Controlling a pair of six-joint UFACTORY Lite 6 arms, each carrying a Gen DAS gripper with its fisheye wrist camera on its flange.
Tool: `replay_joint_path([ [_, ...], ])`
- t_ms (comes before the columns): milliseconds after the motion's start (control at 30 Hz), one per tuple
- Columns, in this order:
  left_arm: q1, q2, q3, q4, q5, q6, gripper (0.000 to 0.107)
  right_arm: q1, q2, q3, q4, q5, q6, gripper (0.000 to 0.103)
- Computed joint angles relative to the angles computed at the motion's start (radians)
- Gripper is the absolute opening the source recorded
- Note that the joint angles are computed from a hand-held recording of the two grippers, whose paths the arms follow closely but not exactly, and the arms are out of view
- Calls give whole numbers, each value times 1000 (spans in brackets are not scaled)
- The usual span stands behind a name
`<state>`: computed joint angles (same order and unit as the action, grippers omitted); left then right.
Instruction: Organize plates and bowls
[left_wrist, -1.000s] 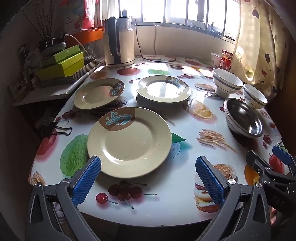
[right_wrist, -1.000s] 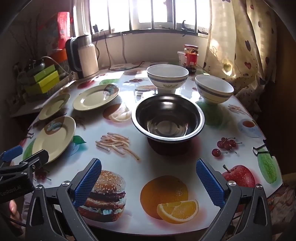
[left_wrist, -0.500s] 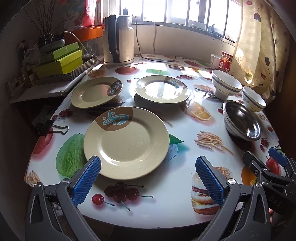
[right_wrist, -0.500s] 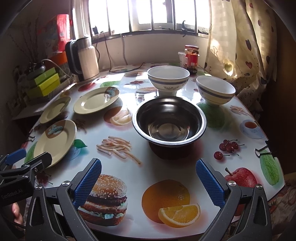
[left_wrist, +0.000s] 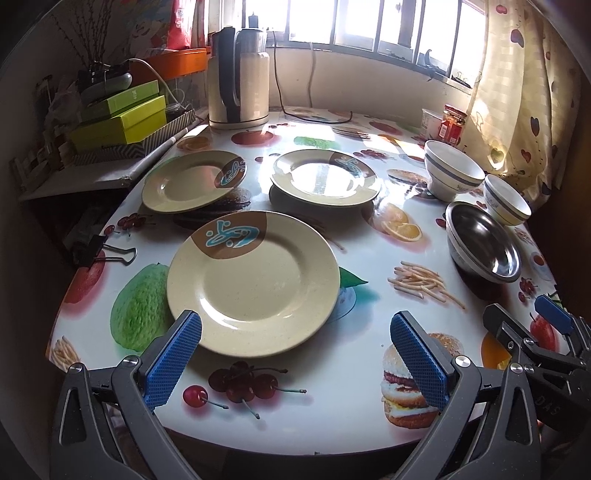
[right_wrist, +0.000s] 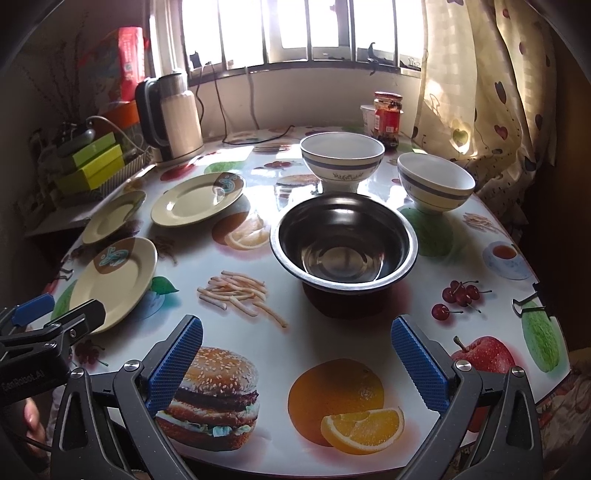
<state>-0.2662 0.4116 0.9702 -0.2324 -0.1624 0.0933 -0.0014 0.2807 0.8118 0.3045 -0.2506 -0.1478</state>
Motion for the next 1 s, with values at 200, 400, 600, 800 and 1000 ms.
replay_joint_path([
  [200,-2,0,0,-14,-1,14,103,1,-2,-2,-1,-1,2,103],
  [400,-4,-1,0,-40,0,38,103,0,-2,-3,-6,-1,6,103],
  [600,-4,4,5,-59,1,57,103,1,-3,-2,6,0,-5,103],
  [800,-4,5,8,-79,1,78,103,2,-2,0,13,-1,-14,103],
  [1000,-4,4,6,-67,-1,67,103,0,-6,-2,3,-2,-5,103],
])
